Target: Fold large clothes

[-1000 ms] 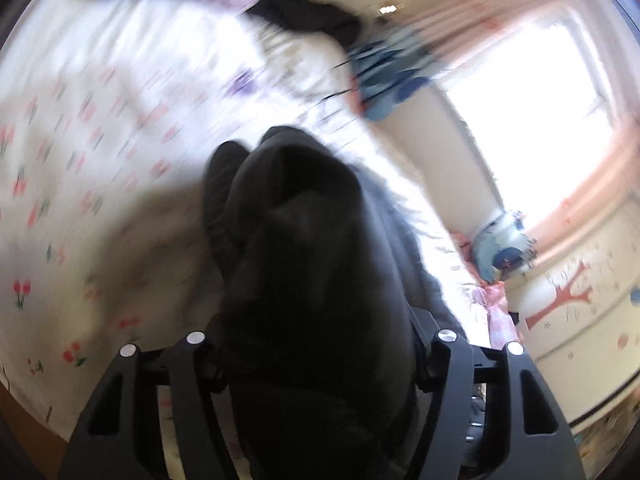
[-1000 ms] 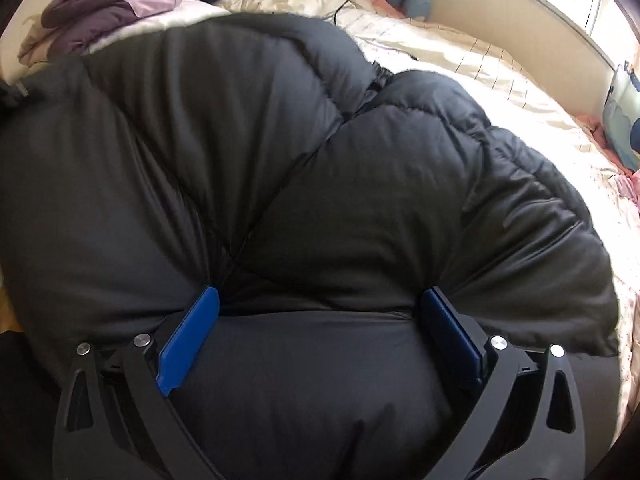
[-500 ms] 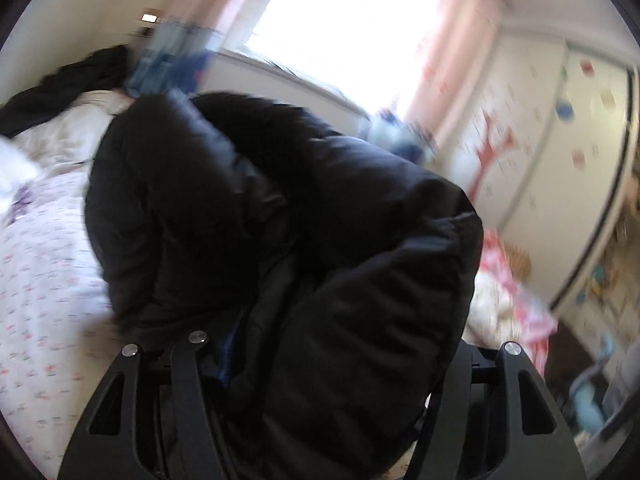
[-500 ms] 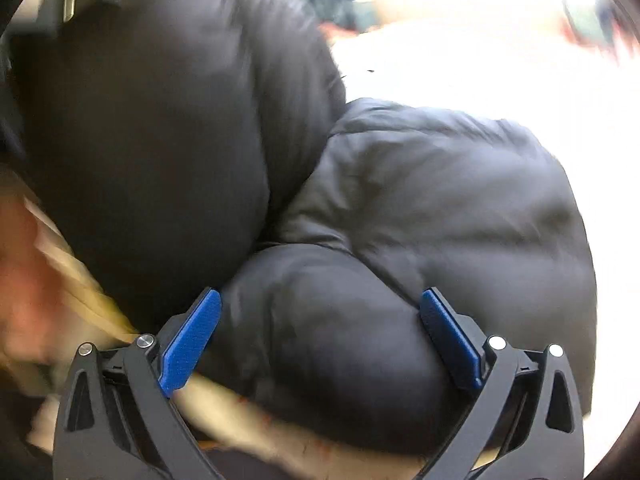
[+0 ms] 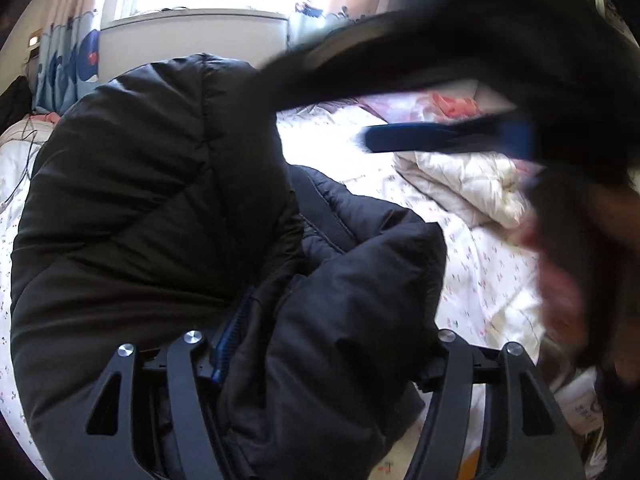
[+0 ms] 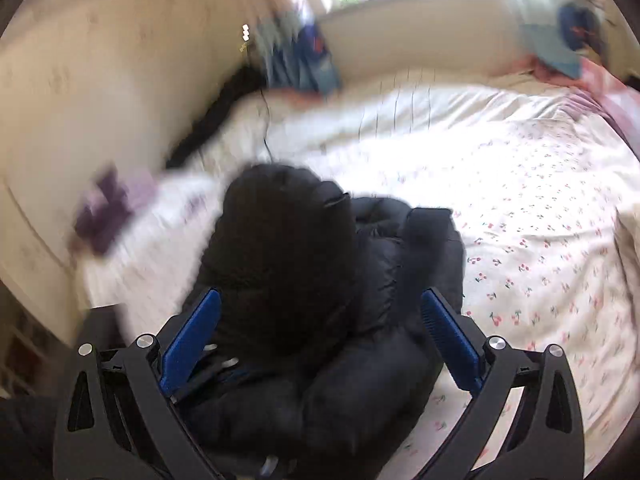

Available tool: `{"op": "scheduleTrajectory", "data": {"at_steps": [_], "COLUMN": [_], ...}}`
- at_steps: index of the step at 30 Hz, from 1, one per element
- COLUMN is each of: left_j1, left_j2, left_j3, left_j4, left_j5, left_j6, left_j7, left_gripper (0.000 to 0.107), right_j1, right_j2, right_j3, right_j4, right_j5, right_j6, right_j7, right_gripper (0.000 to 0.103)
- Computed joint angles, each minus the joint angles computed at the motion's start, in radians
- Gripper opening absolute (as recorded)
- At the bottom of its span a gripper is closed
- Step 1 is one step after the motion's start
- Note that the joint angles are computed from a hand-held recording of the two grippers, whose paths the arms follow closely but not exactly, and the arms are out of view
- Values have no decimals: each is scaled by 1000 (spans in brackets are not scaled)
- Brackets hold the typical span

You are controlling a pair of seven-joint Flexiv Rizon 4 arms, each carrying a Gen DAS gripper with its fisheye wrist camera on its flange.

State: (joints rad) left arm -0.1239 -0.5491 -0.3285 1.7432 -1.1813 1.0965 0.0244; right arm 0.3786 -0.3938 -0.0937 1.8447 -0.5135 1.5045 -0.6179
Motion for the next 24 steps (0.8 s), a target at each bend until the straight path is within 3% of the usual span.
{"op": "scheduleTrajectory", "data": {"at_steps": [2,3,6,8,9,11,13,15,17,18,20,22,24], "left_j1": [4,17,81,125,133,123,78,19,8,9,1,42,54], "left_j2": [14,31,81,107,112,98,43,-12,-82,-88,-85,-97,-105], "left_j3": [26,40,69,82,88,90,89,144,132,139,87,32,21], "left_j4": [2,14,33,29,23,-8,-81,-146,-191,-184,-118,-122,-138], "left_j5": [58,98,166,126,82,-7,-82,-31,180,234,197,202,238], "left_j6": [-44,-84,-262,-365,-366,-302,-134,-103,-53,-33,131,152,143], "left_j7": [-18,-26,-56,-73,-72,-73,-118,-182,-304,-302,-161,-141,-186], "left_gripper": [67,68,68,68,70,78,83,83,83,83,84,84,84], "right_j1": [-63,-72,-46,-9,3,13,6,-23,-40,-18,8,34,14], "right_j2": [-68,-90,-97,-80,-74,-53,-39,-33,-7,30,75,107,75], "right_j3": [120,145,100,37,23,4,2,33,55,23,-51,-157,-132], "right_j4": [-131,-159,-106,-51,-34,30,79,107,130,156,193,219,170], "right_j5": [40,98,88,36,14,-20,-37,-10,27,-13,-129,-345,-315], "right_j6": [-240,-274,-257,-241,-241,-204,-174,-157,-166,-167,-114,1,15], "right_j7": [-101,-147,-121,-44,-16,51,87,93,87,141,241,414,375], "right_gripper": [97,97,97,96,97,96,97,97,97,97,97,97,96]}}
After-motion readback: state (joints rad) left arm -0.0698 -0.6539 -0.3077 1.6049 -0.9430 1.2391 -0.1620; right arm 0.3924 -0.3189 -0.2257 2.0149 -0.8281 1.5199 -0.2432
